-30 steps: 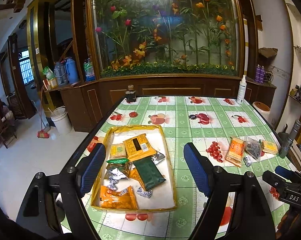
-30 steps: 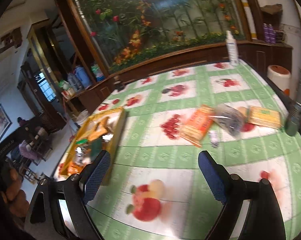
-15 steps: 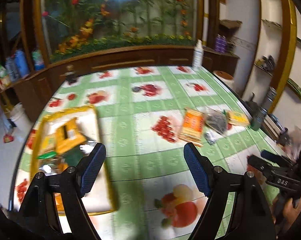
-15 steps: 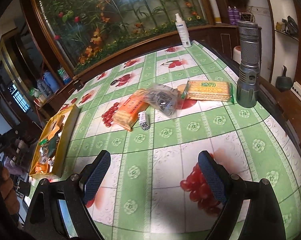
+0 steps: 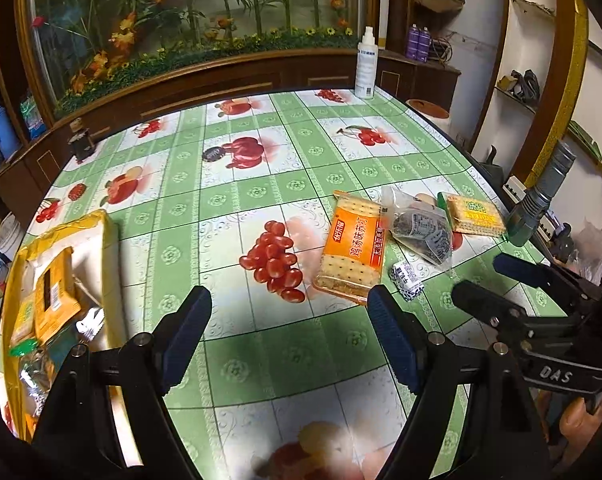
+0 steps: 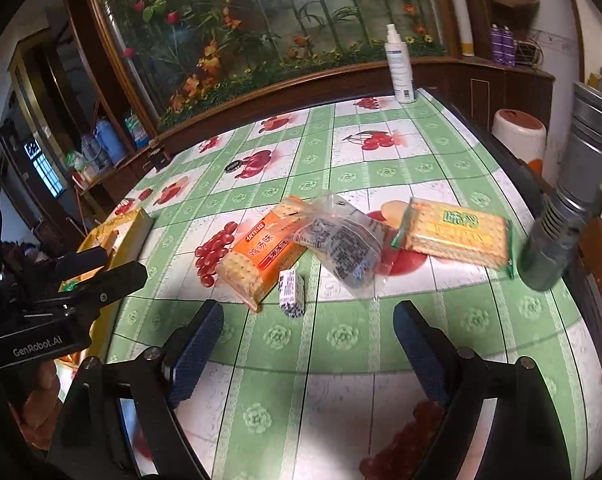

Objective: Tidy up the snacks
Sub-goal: 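Grasp an orange cracker packet with the left tool while the right tool grasps a clear snack bag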

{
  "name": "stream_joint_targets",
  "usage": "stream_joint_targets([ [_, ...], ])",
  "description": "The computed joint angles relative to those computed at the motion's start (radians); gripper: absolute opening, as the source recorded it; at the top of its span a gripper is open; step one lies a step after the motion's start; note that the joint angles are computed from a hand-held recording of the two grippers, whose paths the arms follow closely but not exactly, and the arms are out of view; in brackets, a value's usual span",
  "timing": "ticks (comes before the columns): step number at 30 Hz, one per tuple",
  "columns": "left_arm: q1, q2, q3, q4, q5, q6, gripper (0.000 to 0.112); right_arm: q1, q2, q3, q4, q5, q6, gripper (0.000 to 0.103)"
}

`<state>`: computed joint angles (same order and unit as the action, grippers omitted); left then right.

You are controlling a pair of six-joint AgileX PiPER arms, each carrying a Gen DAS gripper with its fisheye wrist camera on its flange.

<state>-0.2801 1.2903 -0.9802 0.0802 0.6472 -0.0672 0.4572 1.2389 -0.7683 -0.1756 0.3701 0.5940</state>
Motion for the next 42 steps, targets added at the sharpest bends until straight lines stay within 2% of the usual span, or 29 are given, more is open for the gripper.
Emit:
stream_joint_targets([
  [2,0.005,0.039,-0.021,-0.044,-0.004,0.05,0.08,-0.028,0.053,-0.041,0.06,-0.003,-0.079,0.081],
  [6,0.005,0.128,-0.077,-0.116,-0.011,0.146,0.08,-0.091,0.187,-0.16,0.194,0.025,-0.305,0.083],
  [10,0.027,0.225,-0.154,-0.204,0.02,0.25,0.08,-0.109,0.312,-0.289,0.12,0.108,-0.386,0.083],
  [13,0.034,0.276,-0.196,-0.262,0.039,0.306,0.08,-0.148,0.378,-0.358,0.215,0.156,-0.566,0.083],
  [19,0.022,0.364,-0.271,-0.318,0.082,0.366,0.08,-0.159,0.457,-0.428,0.233,0.199,-0.699,0.079],
  [26,0.054,0.473,-0.355,-0.399,0.158,0.419,0.08,-0.243,0.471,-0.42,0.421,0.194,-0.855,0.068],
  [28,0.041,0.466,-0.338,-0.351,0.116,0.389,0.08,-0.254,0.47,-0.424,0.444,0.199,-0.868,0.067],
  [32,-0.036,0.435,-0.27,-0.144,0.026,0.274,0.078,-0.274,0.463,-0.414,0.517,0.188,-0.899,0.064],
  [35,-0.023,0.404,-0.233,-0.177,-0.004,0.301,0.053,-0.293,0.446,-0.396,0.599,0.174,-0.931,0.058],
  [42,0.025,0.333,-0.161,-0.146,-0.017,0.24,0.052,-0.321,0.36,-0.309,0.824,0.159,-1.041,0.048],
])
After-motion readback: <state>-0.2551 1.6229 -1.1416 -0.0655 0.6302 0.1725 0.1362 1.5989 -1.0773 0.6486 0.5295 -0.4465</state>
